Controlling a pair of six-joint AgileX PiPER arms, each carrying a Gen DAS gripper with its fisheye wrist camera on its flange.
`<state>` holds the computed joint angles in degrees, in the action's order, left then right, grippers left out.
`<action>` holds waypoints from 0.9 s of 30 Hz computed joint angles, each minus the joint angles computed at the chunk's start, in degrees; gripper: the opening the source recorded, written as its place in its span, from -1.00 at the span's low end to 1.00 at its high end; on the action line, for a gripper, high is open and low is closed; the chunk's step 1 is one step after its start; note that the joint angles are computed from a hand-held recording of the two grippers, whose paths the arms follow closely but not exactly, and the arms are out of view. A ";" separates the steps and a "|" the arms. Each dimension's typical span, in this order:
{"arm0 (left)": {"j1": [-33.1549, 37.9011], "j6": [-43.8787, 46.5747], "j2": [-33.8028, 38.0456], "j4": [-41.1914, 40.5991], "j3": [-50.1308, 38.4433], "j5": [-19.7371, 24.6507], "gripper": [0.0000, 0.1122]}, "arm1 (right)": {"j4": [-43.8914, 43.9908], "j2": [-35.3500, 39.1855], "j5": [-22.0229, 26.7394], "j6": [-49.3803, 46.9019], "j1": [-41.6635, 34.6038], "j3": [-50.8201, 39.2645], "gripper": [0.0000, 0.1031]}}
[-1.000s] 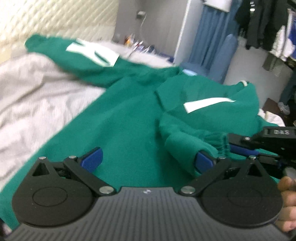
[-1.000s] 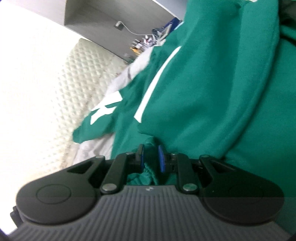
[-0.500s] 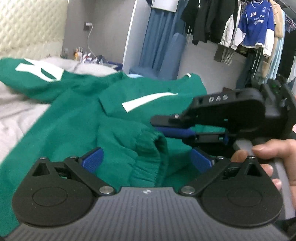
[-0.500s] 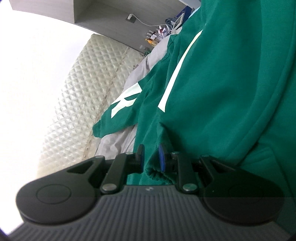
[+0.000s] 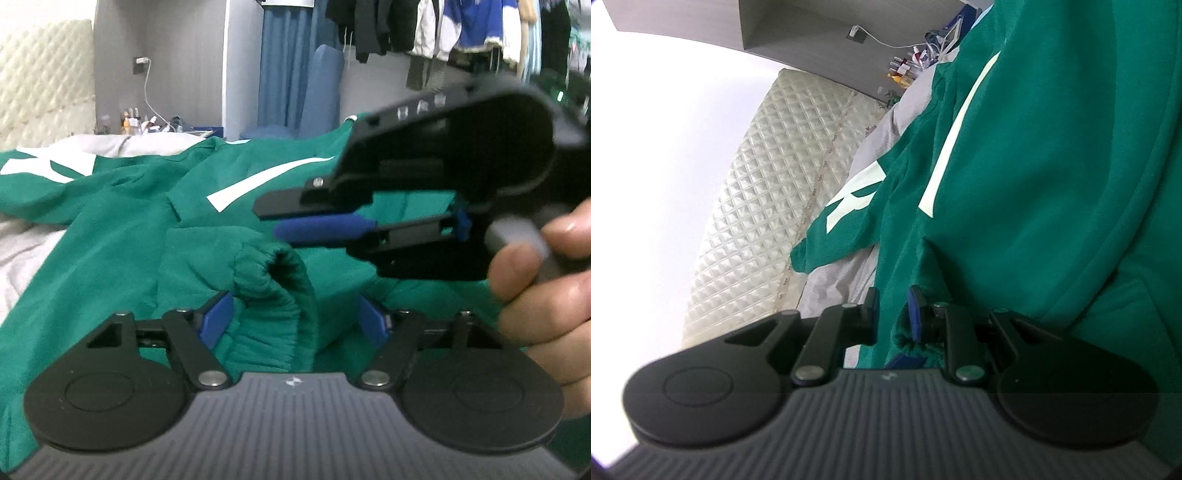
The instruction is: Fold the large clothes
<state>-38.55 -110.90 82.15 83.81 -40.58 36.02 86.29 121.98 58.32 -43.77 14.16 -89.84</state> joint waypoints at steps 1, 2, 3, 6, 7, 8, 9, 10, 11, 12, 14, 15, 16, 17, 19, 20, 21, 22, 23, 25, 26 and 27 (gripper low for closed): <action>-0.36 1.39 1.11 -1.26 -0.80 1.40 0.17 | 0.07 0.06 0.15 0.07 0.06 -0.10 -0.60; -0.20 2.70 2.04 -2.43 -1.48 2.30 0.07 | 0.06 0.07 0.30 0.09 0.04 -0.16 -0.60; 0.53 2.90 2.31 -2.76 -1.57 1.97 -0.03 | -0.04 0.06 0.34 0.13 0.07 -0.24 -0.60; 2.07 -0.58 1.09 -0.80 -0.40 0.51 -0.23 | -2.02 -0.10 -1.04 0.29 0.77 -1.36 -0.60; 1.87 -1.44 0.71 -0.12 -0.19 0.95 -0.34 | -3.32 -0.41 -1.82 0.18 1.06 -1.79 -0.59; 1.63 -2.16 0.28 0.41 0.14 1.54 -0.39 | -4.45 -0.75 -2.69 -0.08 1.34 -2.17 -0.59; 1.18 -2.29 -0.17 0.02 0.27 2.53 -0.47 | -5.11 -1.16 -3.62 -0.56 1.57 -2.21 -0.59; 1.16 -2.54 -0.89 -0.15 0.58 3.09 -0.55 | -5.77 -1.62 -4.53 -1.11 1.79 -2.31 -0.59; 1.04 -2.92 -1.77 -0.29 0.95 3.92 -0.60 | -6.09 -2.07 -5.14 -2.02 1.82 -2.08 -0.59; 0.88 -3.41 -2.61 -0.56 1.25 5.19 -0.69 | -6.32 -2.62 -5.94 -3.03 1.92 -1.77 -0.59; 0.89 -4.23 -4.69 -1.76 1.68 7.20 -0.74 | -5.58 -3.91 -7.50 -5.26 2.01 -0.59 -0.59; 0.49 -4.74 -6.17 -2.59 2.07 8.43 -0.76 | -4.69 -4.26 -7.47 -6.15 1.70 -0.06 -0.59; 0.67 -5.46 -7.85 -3.04 2.65 9.27 -0.77 | -3.83 -4.53 -7.56 -6.80 1.52 0.42 -0.59; 0.01 -6.03 -9.26 -3.76 3.04 10.77 -0.77 | -3.62 -4.92 -7.96 -6.98 1.33 0.81 -0.59; -0.24 -6.75 -12.70 -5.20 4.04 13.26 -0.77 | -4.48 -5.65 -9.29 -7.16 1.37 1.34 -0.59; -0.75 -6.93 -14.56 -6.24 4.39 14.88 -0.77 | -5.60 -5.97 -10.07 -7.05 1.58 1.45 -0.60; -0.81 -7.13 -16.09 -7.00 4.77 16.20 -0.78 | -6.95 -6.21 -10.88 -6.61 1.85 1.48 -0.60; -0.36 -6.63 -17.50 -8.04 4.89 17.23 -0.78 | -8.89 -6.63 -12.12 -5.78 2.36 1.63 -0.60; 0.55 -6.18 -18.71 -9.35 5.00 17.85 -0.78 | -9.97 -7.01 -12.86 -5.88 2.64 2.05 -0.60; 4.78 -4.98 -20.58 -12.31 5.33 16.30 -0.78 | -13.16 -7.92 -15.01 -5.79 3.71 2.77 -0.60; 7.67 -4.23 -20.72 -14.01 5.53 15.13 -0.78 | -16.22 -8.52 -16.81 -5.07 4.66 3.01 -0.60; 9.37 -2.64 -20.68 -15.89 5.37 15.06 -0.80 | -19.16 -8.93 -18.25 -4.11 5.37 3.02 -0.60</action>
<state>-29.18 -113.54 61.47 67.92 -35.21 51.08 67.13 113.05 40.07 -47.88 19.53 -86.82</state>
